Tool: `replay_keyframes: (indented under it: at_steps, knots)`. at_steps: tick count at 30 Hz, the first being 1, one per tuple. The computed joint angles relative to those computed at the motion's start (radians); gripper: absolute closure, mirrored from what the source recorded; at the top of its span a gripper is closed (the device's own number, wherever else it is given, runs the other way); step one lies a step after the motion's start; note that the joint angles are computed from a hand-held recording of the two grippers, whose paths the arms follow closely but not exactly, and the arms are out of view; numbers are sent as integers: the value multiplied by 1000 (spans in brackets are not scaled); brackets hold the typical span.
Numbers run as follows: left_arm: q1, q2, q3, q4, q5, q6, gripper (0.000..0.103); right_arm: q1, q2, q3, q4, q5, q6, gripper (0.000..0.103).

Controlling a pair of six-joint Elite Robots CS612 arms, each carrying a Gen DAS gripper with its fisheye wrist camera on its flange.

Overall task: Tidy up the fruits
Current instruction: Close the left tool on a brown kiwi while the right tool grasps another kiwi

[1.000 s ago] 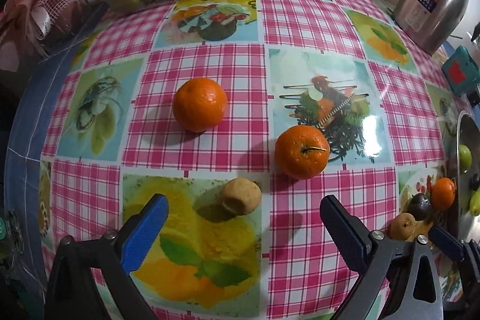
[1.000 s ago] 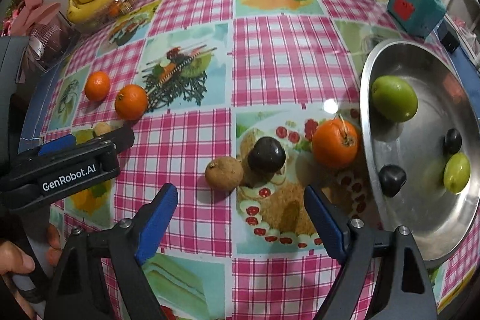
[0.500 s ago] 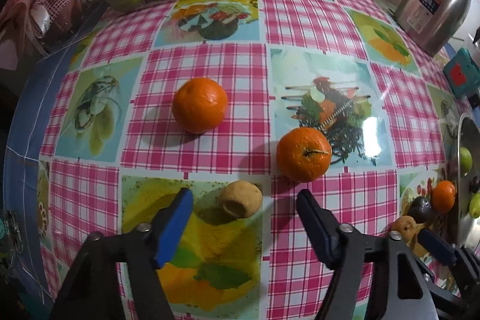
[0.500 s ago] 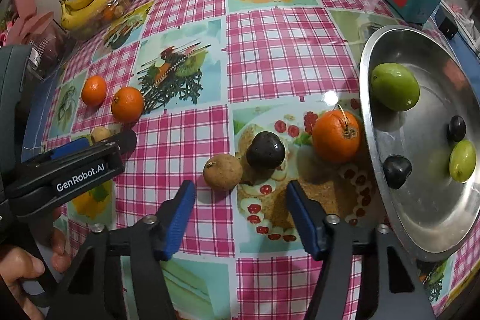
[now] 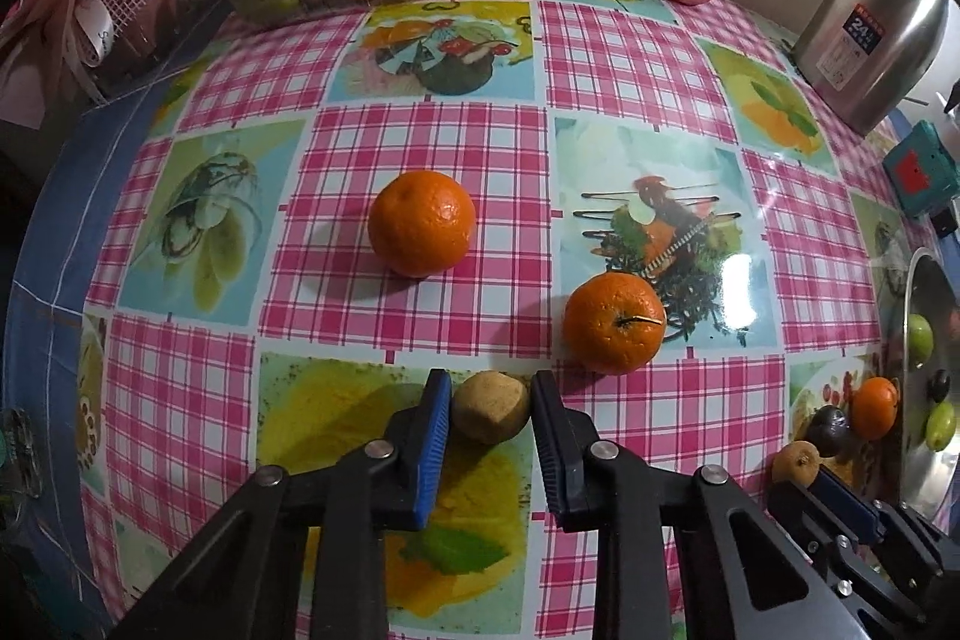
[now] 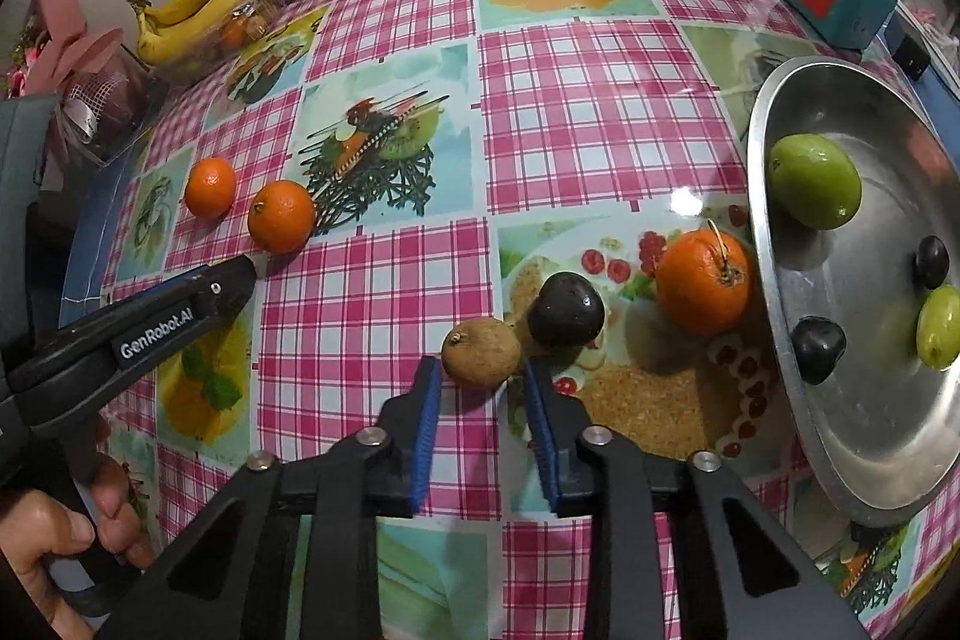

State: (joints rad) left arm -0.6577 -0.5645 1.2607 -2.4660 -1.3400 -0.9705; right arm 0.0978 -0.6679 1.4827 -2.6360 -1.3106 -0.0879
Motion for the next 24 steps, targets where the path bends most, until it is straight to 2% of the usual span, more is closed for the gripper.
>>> replay_keyframes:
  at_steps: [5,10,12,15,19,24]
  knots:
    - [0,-22,25,-25,0,-19,74,-1,0,1,-10,3,-4,78]
    - [-4,-48,49,-57,37,-38,74,-10,-12,14,-34,38,-2,80]
    - [-6,-58,59,-64,52,-40,74,-11,-18,20,-48,49,-3,89]
    - [-8,-65,65,-71,64,-43,74,-11,-26,27,-64,40,-9,89]
    - [-9,-70,67,-67,69,-43,74,-12,-22,20,-40,39,-13,89]
    - [-4,-57,55,-54,41,-42,74,-9,-18,12,11,21,-40,89]
